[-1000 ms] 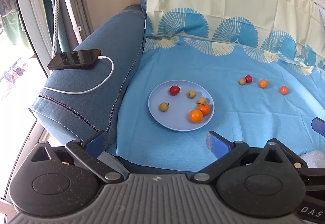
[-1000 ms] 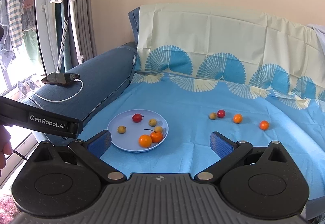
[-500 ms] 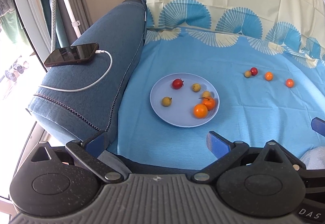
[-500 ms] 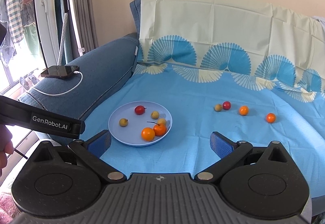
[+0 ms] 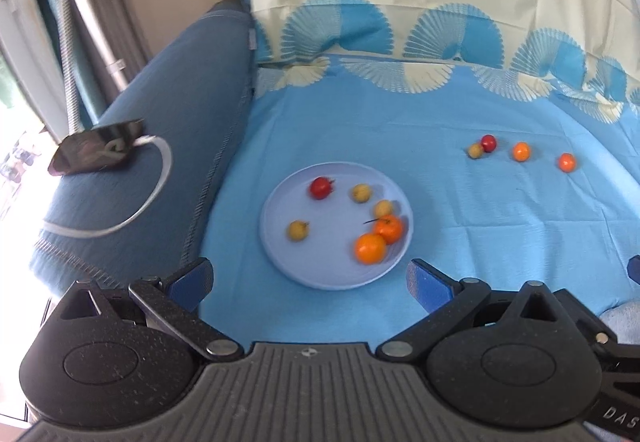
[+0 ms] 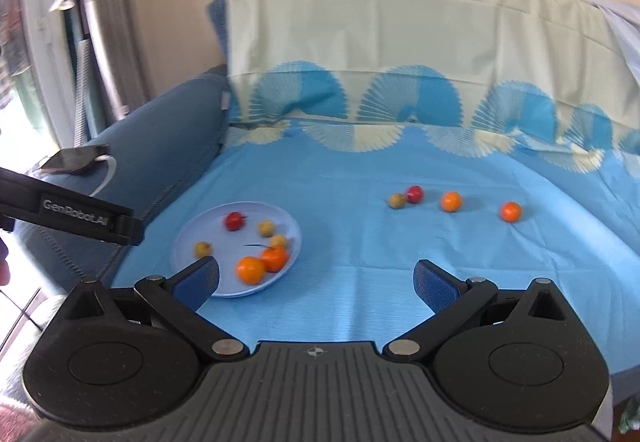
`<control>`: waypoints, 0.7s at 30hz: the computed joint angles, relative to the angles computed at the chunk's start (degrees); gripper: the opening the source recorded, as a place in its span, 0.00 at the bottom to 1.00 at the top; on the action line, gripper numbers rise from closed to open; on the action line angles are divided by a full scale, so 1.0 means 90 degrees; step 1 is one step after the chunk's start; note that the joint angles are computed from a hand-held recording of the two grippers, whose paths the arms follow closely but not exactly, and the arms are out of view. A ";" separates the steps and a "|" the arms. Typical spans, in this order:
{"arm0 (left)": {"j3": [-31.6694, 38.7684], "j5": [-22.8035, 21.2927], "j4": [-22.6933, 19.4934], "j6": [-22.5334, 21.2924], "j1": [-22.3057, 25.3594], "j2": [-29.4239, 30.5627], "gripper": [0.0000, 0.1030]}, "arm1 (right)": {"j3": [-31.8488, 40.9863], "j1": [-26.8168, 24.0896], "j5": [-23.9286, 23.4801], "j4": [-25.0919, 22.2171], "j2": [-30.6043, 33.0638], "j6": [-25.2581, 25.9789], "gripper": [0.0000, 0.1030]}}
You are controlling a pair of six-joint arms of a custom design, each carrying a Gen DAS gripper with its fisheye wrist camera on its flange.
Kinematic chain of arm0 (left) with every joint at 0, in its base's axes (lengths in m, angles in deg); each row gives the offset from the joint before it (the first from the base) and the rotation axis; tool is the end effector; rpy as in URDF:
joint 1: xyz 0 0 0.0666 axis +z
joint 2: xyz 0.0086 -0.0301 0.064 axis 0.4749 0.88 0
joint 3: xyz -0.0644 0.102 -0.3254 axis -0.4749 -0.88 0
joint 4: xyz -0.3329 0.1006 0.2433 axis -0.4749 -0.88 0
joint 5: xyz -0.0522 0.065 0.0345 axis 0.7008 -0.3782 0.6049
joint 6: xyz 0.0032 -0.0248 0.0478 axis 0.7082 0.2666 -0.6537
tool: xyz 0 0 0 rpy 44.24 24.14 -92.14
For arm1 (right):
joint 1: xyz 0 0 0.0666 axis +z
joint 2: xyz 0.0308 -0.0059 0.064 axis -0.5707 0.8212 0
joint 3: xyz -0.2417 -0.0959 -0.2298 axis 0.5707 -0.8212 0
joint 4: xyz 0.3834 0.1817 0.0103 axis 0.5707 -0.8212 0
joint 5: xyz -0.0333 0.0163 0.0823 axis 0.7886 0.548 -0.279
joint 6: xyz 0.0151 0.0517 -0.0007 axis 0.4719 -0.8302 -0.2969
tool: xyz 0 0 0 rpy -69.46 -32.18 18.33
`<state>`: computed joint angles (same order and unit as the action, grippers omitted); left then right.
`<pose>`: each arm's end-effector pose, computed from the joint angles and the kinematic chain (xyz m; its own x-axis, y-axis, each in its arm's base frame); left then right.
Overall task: Organize fruits
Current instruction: 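Grasp a tan fruit with the left tool while the right tool grasps the large orange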
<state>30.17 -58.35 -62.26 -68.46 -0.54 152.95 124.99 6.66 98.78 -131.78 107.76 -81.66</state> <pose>0.3684 -0.1875 0.5326 -0.7839 0.1209 -0.6090 0.0245 0.9861 0.1642 0.2785 0.2240 0.5065 -0.5918 0.0866 -0.8014 -0.0376 0.9902 0.1348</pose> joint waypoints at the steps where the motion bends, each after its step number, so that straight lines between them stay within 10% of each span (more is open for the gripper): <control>1: 0.0113 0.0022 0.0038 -0.0039 -0.0039 0.0172 1.00 | -0.0053 -0.0143 -0.0013 0.0003 -0.0023 -0.0011 0.99; 11: 0.1842 0.0351 0.0591 -0.0861 -0.0285 0.2710 1.00 | -0.0678 -0.1846 -0.0127 0.0048 -0.0033 -0.0238 0.99; 21: 0.6057 0.1239 0.0065 -0.1368 -0.0194 0.6535 1.00 | -0.0796 -0.3346 -0.0991 0.1859 0.1483 0.1263 0.99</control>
